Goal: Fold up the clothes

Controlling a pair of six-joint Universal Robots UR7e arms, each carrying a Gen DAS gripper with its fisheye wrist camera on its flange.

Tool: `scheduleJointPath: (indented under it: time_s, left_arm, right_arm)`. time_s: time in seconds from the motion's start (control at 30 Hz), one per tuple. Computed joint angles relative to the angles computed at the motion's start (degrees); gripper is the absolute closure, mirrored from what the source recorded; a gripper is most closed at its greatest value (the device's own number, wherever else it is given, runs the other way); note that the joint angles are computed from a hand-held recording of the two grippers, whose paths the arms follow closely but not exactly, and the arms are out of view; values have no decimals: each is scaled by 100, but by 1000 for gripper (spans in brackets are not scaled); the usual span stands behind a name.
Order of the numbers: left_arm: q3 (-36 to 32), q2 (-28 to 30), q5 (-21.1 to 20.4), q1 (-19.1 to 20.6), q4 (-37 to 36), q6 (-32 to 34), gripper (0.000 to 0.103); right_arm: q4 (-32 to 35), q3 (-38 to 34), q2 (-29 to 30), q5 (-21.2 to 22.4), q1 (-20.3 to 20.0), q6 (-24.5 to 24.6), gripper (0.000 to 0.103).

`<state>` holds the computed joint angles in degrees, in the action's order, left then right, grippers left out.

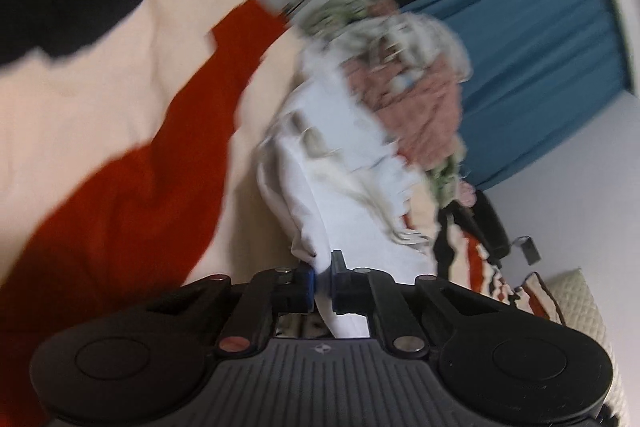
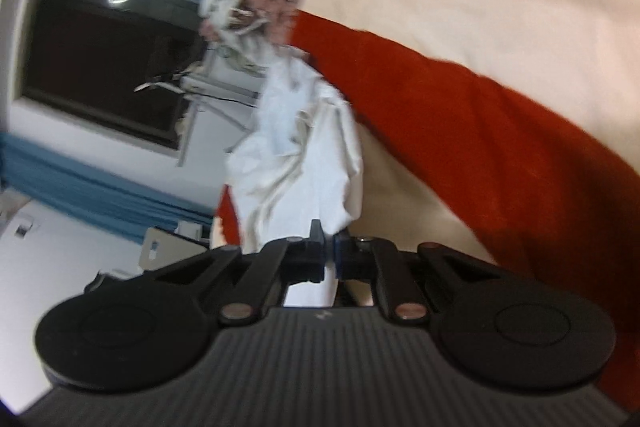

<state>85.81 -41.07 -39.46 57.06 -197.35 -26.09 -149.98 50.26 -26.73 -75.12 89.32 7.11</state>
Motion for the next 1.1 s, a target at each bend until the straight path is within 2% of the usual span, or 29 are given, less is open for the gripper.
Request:
scheduleJointPath:
  time_s: [0.13, 0.23, 0.33, 0.5, 0.6, 0.7, 0.8, 0.93, 1.1]
  left_arm:
    - [173, -54, 29, -348, -930, 981, 97]
    - [484, -147, 125, -675, -1576, 1438, 97]
    - [963, -270, 320, -1066, -2085, 1519, 97]
    - [1783, -389, 853, -1793, -2741, 1350, 97]
    - [2107, -400, 1008, -2073, -2800, 1075, 97]
    - [2189, -470, 888, -2013, -2614, 966, 97]
    - [1929, -525, 687, -1743, -2238, 797, 97]
    - [934, -432, 367, -1180, -1422, 861, 97]
    - [-817, 163, 319, -458, -291, 1508, 97]
  right_arm:
    - [-361, 463, -347, 320, 43, -405, 96]
    - [-669, 1054, -788, 642, 10, -500, 96]
    - [-1024, 1894, -1395, 985, -70, -604, 96]
    - [-1384, 3347, -2520, 1382, -253, -1076, 96]
    - [-1600, 4016, -3064, 1337, -327, -1441, 96]
    - [-1872, 4378, -3313, 977, -311, -1624, 96]
    - [-1900, 4051, -3042, 746, -189, -1552, 96]
    - [-1777, 2975, -2278, 454, 104, -1152, 96]
    - [-1138, 834, -870, -177, 494, -608, 95]
